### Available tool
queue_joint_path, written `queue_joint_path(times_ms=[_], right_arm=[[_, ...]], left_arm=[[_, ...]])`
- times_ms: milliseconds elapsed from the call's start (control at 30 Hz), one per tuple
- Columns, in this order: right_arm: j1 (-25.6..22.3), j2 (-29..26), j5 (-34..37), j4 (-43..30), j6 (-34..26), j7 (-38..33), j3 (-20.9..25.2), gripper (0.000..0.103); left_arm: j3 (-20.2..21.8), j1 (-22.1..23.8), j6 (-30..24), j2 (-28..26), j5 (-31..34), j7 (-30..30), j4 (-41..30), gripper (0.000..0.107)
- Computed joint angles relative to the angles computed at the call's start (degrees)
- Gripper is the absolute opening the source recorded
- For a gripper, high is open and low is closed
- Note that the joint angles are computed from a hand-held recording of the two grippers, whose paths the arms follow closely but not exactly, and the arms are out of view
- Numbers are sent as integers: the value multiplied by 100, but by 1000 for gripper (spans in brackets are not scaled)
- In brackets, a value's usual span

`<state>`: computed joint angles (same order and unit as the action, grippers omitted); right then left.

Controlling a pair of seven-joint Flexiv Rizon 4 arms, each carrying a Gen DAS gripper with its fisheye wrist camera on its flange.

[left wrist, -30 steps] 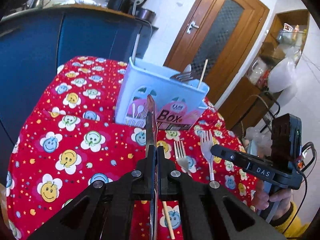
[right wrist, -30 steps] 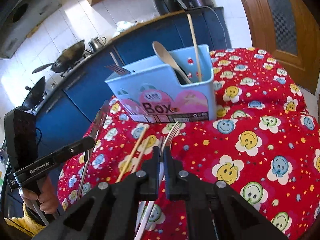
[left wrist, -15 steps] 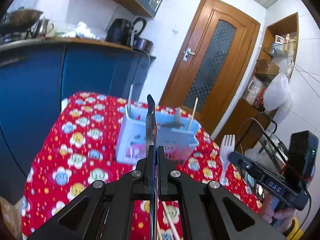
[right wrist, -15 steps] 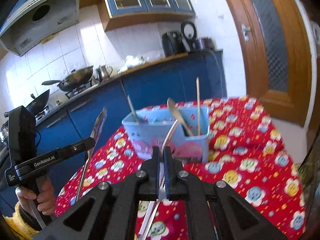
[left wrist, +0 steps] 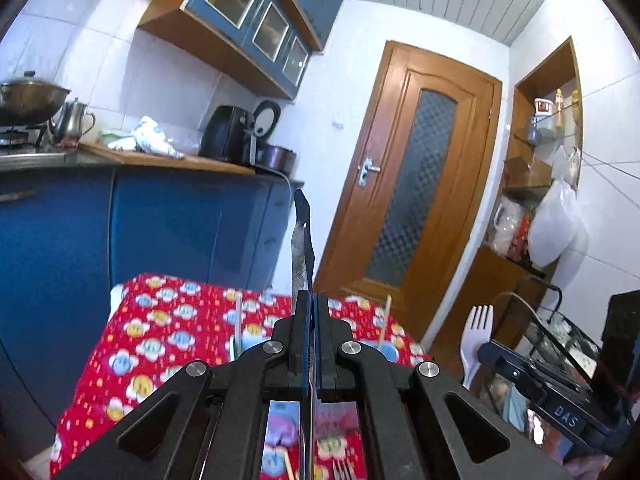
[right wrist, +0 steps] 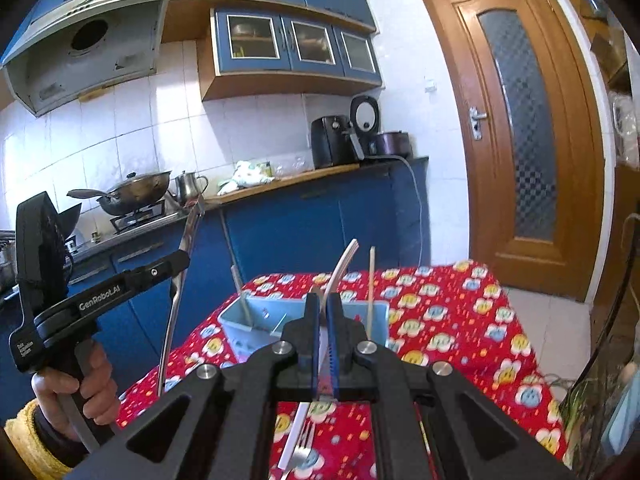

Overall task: Organize utensils
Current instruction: 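Carry the knife in the left tool over the caddy while the right tool carries the white fork there, then open the left tool to drop the knife into the caddy while the right tool releases the white fork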

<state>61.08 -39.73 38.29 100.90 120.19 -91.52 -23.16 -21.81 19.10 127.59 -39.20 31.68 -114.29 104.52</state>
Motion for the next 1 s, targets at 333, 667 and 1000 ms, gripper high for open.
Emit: queue_joint_path(times_ms=[333,667,1000], right_arm=[[382,-518,142,-576,-222,-85,-963,5],[598,-1455,219,-1247,-574,490,-2006,5],[460,-2014,-299,-1422,-721,1252,-2255,5]], left_arm=[[462,-604,235,-372,-773,345,-847,1],[1009,-1264,603,-946,-1827,818,-1466,1],[1114,-1510,797,-1484,-2308,1097,-1726,1]])
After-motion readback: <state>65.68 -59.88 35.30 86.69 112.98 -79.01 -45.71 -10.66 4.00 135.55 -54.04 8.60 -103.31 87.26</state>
